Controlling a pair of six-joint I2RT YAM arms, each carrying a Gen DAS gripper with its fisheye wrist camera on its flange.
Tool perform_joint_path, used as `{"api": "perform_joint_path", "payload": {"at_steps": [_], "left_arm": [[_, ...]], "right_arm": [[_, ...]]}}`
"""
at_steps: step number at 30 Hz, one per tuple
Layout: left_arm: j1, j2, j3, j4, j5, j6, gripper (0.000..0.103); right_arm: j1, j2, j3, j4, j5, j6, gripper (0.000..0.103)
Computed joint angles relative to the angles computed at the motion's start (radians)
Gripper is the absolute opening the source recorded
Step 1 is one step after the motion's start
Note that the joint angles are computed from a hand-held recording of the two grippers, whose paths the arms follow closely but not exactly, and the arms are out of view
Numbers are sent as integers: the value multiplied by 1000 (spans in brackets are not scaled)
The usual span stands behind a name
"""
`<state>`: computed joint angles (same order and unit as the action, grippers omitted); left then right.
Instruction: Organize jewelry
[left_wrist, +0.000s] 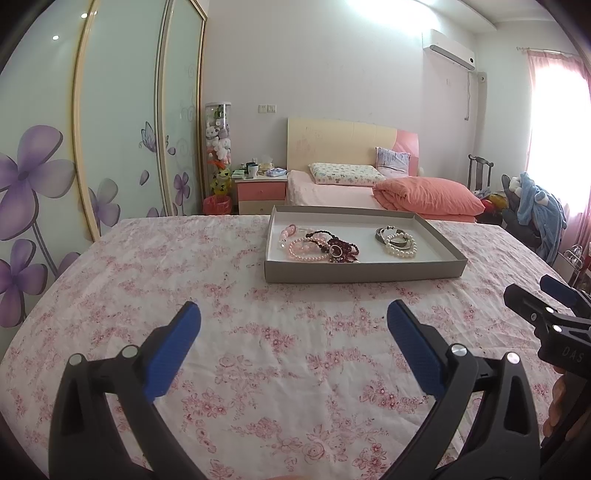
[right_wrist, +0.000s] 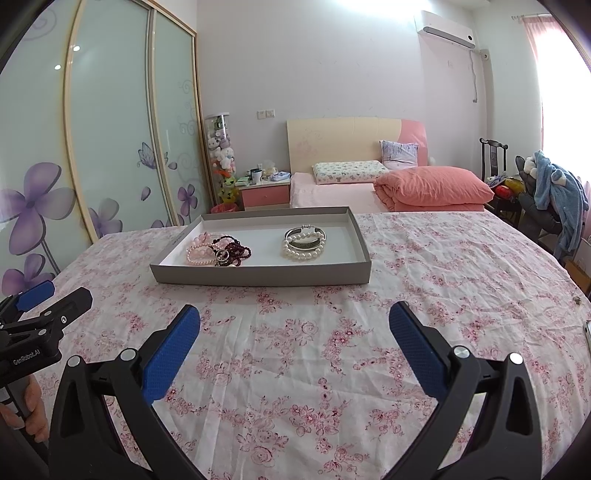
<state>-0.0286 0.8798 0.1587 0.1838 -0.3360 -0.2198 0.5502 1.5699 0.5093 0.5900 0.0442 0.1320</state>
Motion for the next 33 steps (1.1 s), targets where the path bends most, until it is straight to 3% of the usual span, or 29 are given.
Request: {"api": "perform_joint_path", "payload": {"at_steps": [33], "left_arm": [[-3,31,-9,33,2,-5,99]], "right_arm": [[15,5,-14,10,5,14,101]]}}
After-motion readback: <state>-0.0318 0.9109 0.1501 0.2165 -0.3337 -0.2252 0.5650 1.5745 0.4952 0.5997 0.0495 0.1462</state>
